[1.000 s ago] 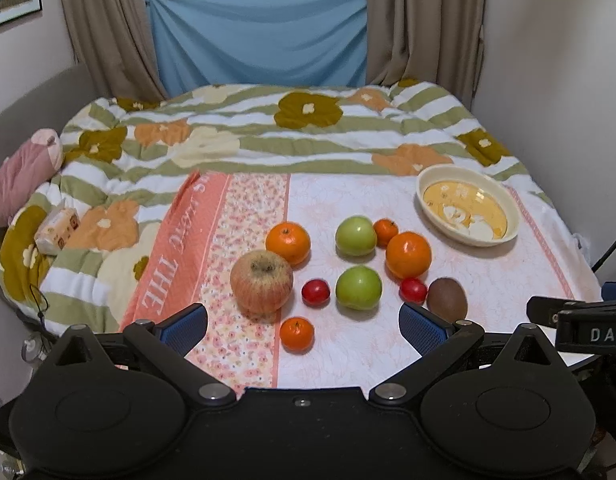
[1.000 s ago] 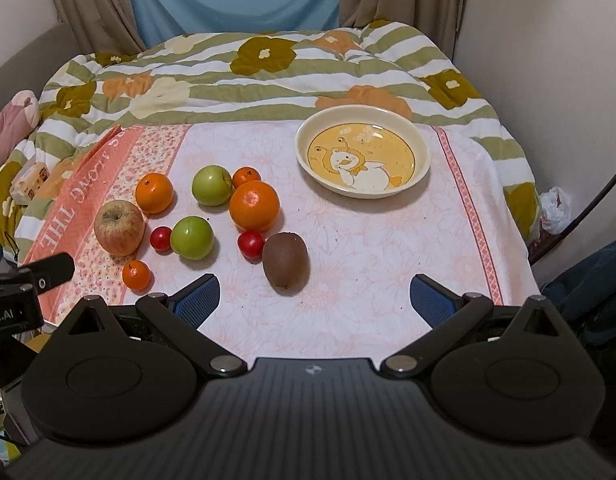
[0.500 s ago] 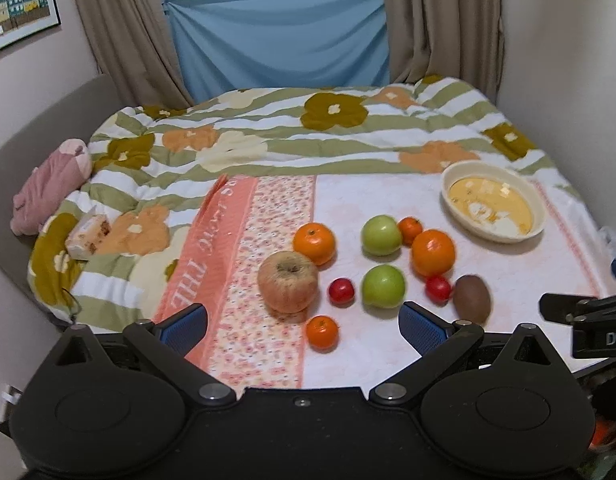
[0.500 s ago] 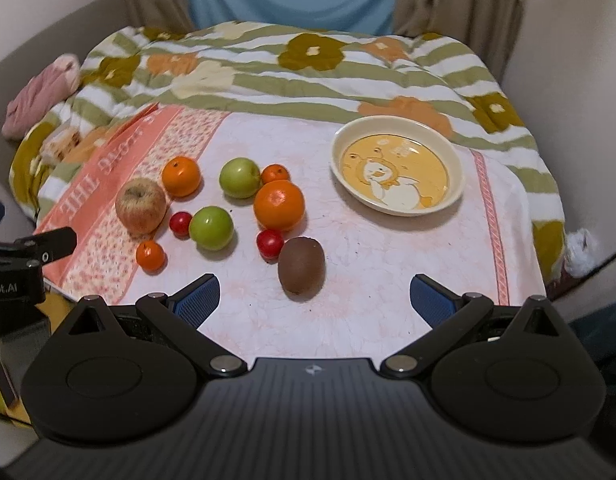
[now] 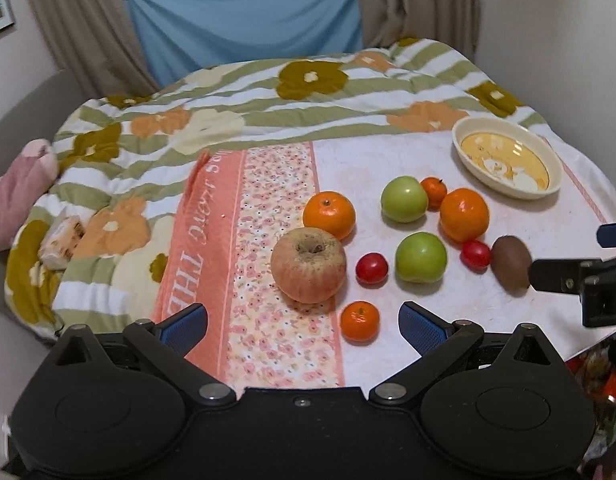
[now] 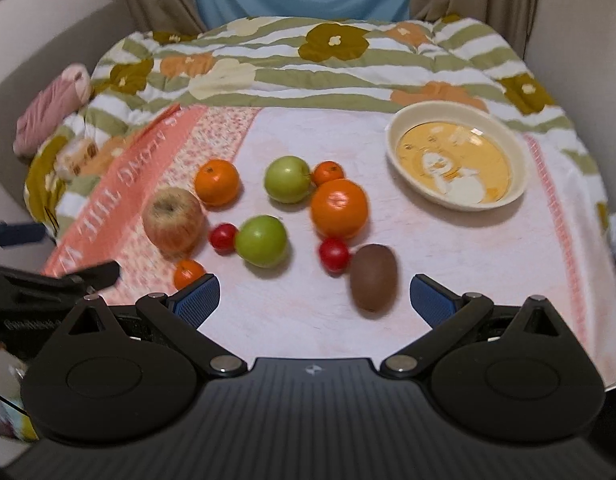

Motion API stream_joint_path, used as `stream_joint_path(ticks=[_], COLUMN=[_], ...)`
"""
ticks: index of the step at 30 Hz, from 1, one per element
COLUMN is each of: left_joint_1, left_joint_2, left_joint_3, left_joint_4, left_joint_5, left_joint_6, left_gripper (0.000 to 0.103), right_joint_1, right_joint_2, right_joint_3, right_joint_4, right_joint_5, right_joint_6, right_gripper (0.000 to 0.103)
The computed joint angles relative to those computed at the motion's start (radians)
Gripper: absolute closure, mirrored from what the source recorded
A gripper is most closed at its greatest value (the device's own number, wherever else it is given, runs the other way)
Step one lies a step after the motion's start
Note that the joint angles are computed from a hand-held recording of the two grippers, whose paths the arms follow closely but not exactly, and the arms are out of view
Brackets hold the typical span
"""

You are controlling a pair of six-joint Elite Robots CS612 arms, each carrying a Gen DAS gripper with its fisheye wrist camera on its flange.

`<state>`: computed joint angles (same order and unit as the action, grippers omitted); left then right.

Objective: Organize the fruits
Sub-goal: 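Grasp the large red-yellow apple with the left tool while the right tool grasps a green apple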

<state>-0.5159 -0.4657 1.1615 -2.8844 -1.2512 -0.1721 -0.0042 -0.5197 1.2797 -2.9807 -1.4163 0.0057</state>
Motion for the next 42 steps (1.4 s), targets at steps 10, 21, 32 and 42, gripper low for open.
stream_joint_path(ticks=[10, 21, 32, 42], left_joint_1=[0.06, 0.1, 0.108, 0.113], left_joint_2=[0.095, 0.21, 0.273, 0.282], left_joint_3=[-0.144, -0.349, -0.461, -0.475], left_joint_4=[0.036, 0.185, 0.261, 0.265], left_joint_5=[-0.163, -0.316, -0.362, -0.392], left_joint_6=[0.249, 0.317, 0.354, 0.363], left_gripper=[0.0, 0.005, 0.019, 0.024], right_joint_1=[0.049, 0.076, 0.083, 0.087], right_joint_2=[0.096, 0.193, 0.243, 0.266], right_joint_3=[-0.146, -0.296, -0.378, -0.421], right_joint_4=[0.047, 0.137, 0.206, 0.232], right_joint_5=[-0.094, -0.167, -0.178, -0.183], right_joint_6=[0.175, 0.231, 0.259, 0.276], right_gripper=[0.0, 0.0, 0.009, 0.015])
